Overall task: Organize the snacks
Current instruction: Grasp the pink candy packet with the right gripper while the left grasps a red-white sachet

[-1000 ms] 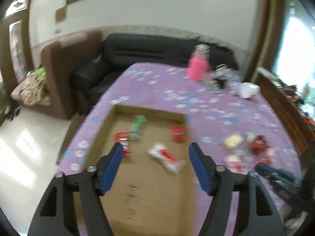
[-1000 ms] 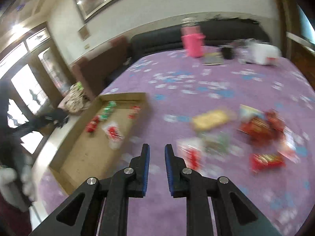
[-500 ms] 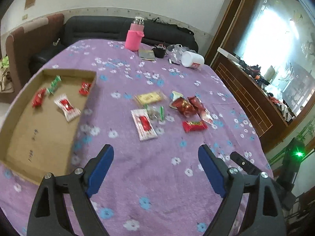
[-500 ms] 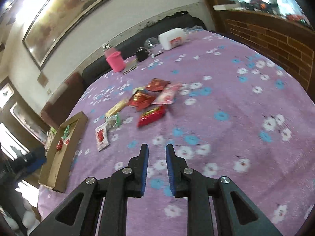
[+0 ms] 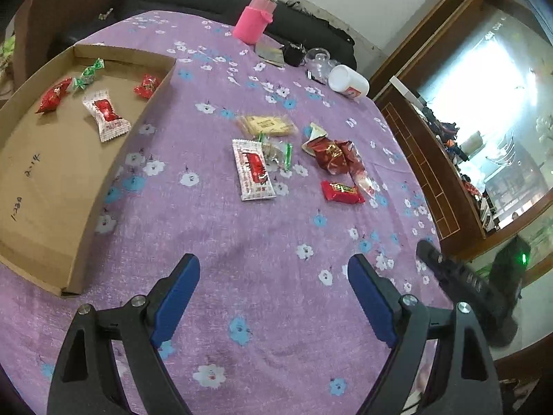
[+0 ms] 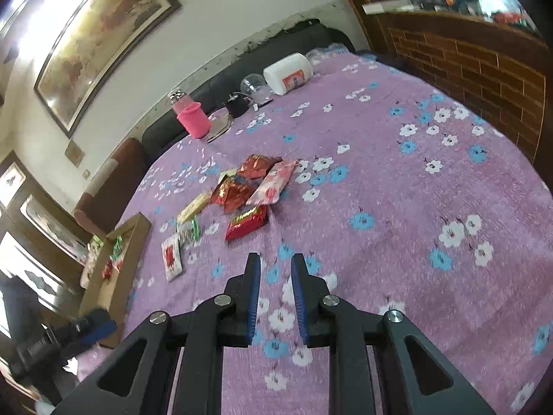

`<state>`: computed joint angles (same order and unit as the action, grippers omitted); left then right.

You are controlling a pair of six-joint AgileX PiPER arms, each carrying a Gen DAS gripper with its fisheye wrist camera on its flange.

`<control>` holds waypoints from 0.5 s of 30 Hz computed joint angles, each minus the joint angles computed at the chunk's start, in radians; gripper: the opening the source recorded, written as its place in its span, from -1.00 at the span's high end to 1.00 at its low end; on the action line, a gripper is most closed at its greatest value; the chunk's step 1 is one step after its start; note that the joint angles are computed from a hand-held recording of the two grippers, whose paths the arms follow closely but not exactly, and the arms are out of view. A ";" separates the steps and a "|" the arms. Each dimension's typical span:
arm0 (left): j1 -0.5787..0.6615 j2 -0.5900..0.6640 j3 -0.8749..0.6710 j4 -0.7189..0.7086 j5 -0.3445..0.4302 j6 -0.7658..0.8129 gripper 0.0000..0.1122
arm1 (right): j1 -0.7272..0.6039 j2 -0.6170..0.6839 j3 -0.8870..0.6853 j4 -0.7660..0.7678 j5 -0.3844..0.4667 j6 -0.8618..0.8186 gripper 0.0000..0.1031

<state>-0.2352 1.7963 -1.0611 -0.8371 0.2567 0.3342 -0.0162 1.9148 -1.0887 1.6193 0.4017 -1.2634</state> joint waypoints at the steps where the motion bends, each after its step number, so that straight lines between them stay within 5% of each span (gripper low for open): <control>1: -0.005 -0.004 0.001 0.047 -0.011 -0.044 -0.55 | -0.016 0.023 -0.043 -0.080 0.024 0.090 0.63; 7: -0.015 0.030 -0.089 0.334 -0.004 -0.295 -0.55 | -0.029 0.168 -0.309 -0.431 0.095 0.501 0.63; 12: -0.005 0.119 -0.251 0.583 0.068 -0.512 -0.55 | -0.010 0.290 -0.506 -0.510 0.162 0.636 0.63; 15: 0.018 0.196 -0.366 0.580 0.138 -0.501 -0.55 | 0.009 0.350 -0.618 -0.600 0.110 0.749 0.18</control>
<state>-0.2174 1.9923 -1.4272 -0.2571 0.3948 -0.1664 -0.0071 2.2649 -1.7064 1.0192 0.5114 -0.5140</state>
